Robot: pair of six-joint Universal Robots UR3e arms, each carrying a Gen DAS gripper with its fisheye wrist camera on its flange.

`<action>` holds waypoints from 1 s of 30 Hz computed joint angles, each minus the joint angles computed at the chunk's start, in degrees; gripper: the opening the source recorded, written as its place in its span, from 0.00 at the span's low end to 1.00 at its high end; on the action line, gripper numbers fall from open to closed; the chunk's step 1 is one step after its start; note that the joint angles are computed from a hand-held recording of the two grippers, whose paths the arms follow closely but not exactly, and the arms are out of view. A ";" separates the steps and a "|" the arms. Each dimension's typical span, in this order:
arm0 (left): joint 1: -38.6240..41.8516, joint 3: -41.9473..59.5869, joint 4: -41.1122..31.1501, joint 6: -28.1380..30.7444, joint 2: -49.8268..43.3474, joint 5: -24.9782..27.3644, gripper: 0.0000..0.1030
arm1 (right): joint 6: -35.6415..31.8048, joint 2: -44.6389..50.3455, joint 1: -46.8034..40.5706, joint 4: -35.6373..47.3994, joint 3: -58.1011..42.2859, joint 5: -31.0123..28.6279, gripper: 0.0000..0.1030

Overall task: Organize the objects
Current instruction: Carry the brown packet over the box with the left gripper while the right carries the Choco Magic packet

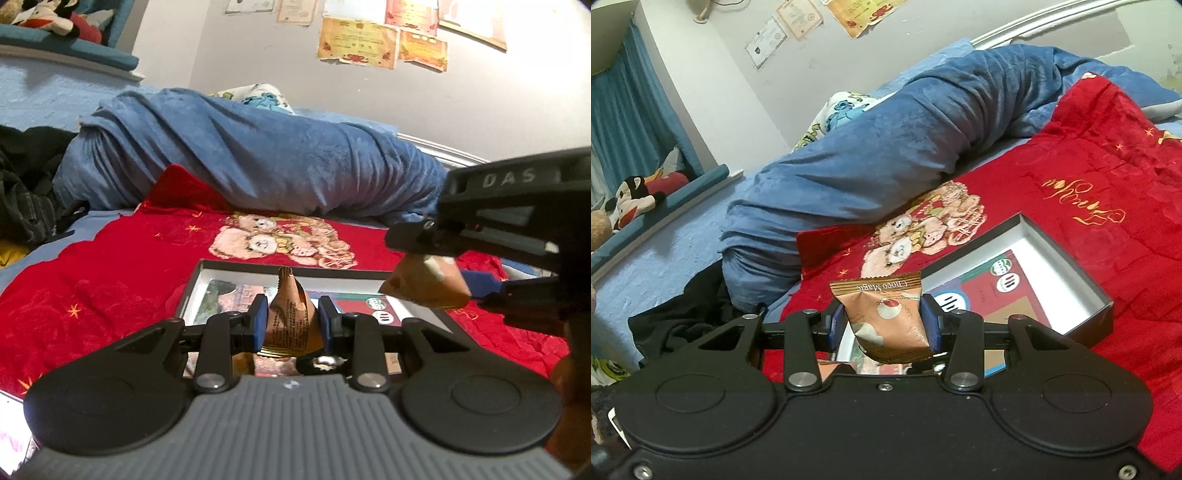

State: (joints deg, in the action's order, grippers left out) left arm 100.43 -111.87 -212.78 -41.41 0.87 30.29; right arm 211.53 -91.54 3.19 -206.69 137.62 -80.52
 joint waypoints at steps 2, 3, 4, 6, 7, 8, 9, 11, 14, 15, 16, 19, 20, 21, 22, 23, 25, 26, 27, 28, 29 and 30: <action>-0.56 0.32 -1.06 0.69 0.24 -0.71 0.32 | -0.80 -0.58 -1.82 0.05 0.80 1.75 0.40; -0.46 0.64 -1.99 1.27 0.33 -0.69 0.32 | -1.21 -0.83 -2.54 0.17 0.99 2.36 0.40; -0.35 1.13 -3.04 1.78 0.43 -0.70 0.32 | -1.54 -1.10 -3.16 0.34 1.15 2.85 0.40; -0.18 1.89 -4.76 2.46 0.74 -0.69 0.32 | -2.39 -1.92 -5.29 0.22 2.08 4.85 0.40; -0.02 2.30 -5.79 2.92 0.91 -0.61 0.32 | -2.87 -2.37 -6.32 0.29 2.52 5.77 0.40; 0.13 2.80 -6.93 3.47 1.06 -0.55 0.32 | -3.51 -2.81 -7.33 0.29 3.02 6.63 0.40; 0.21 3.21 -7.94 4.00 1.14 -0.53 0.32 | -4.20 -3.25 -8.34 0.48 3.37 7.41 0.40; 0.41 4.22 -10.26 5.06 1.15 -0.26 0.32 | -5.36 -3.99 -10.15 1.03 3.79 8.81 0.40; 0.34 5.56 -13.17 6.55 0.95 -0.01 0.32 | -7.11 -4.56 -13.05 1.21 4.44 11.18 0.40; 0.11 5.75 -13.71 6.93 0.95 -0.07 0.32 | -7.80 -4.51 -13.87 1.25 4.44 11.82 0.40; -0.15 5.76 -14.02 7.30 1.00 -0.09 0.32 | -8.29 -4.39 -14.47 1.20 4.36 12.35 0.40; -1.55 4.90 -13.93 8.40 1.67 -1.15 0.32 | -9.56 -3.06 -16.61 -0.40 4.37 14.44 0.40; -1.91 4.73 -13.90 8.64 2.00 -1.34 0.32 | -9.78 -2.52 -17.26 -1.09 4.39 15.01 0.40; -2.14 4.76 -13.85 8.48 2.37 -1.46 0.32 | -9.82 -1.71 -18.05 -2.13 4.49 15.69 0.40; -2.18 4.80 -13.88 8.42 2.58 -1.23 0.32 | -9.84 -1.16 -18.96 -3.05 4.76 16.57 0.40; -2.18 4.81 -14.02 8.47 2.84 -1.00 0.32 | -9.87 -0.75 -19.70 -3.82 5.09 17.34 0.40; -2.46 4.72 -14.30 8.79 3.42 -1.29 0.32 | -10.26 0.38 -21.18 -5.62 5.91 18.90 0.40; -2.93 4.25 -14.22 9.19 3.82 -1.76 0.32 | -10.52 0.82 -21.65 -6.43 6.41 19.37 0.40; -3.21 4.22 -14.45 9.59 4.15 -2.17 0.32 | -10.67 1.31 -22.15 -7.40 6.96 19.95 0.40; -3.53 4.17 -14.67 9.93 4.46 -2.49 0.32 | -10.81 2.04 -23.05 -8.82 7.76 21.06 0.40; -3.70 4.12 -15.09 10.45 4.76 -2.64 0.32 | -10.82 2.60 -23.55 -9.92 8.37 21.57 0.40; -3.78 4.28 -15.76 10.93 5.06 -2.87 0.32 | -10.85 3.46 -24.21 -11.40 8.94 22.01 0.40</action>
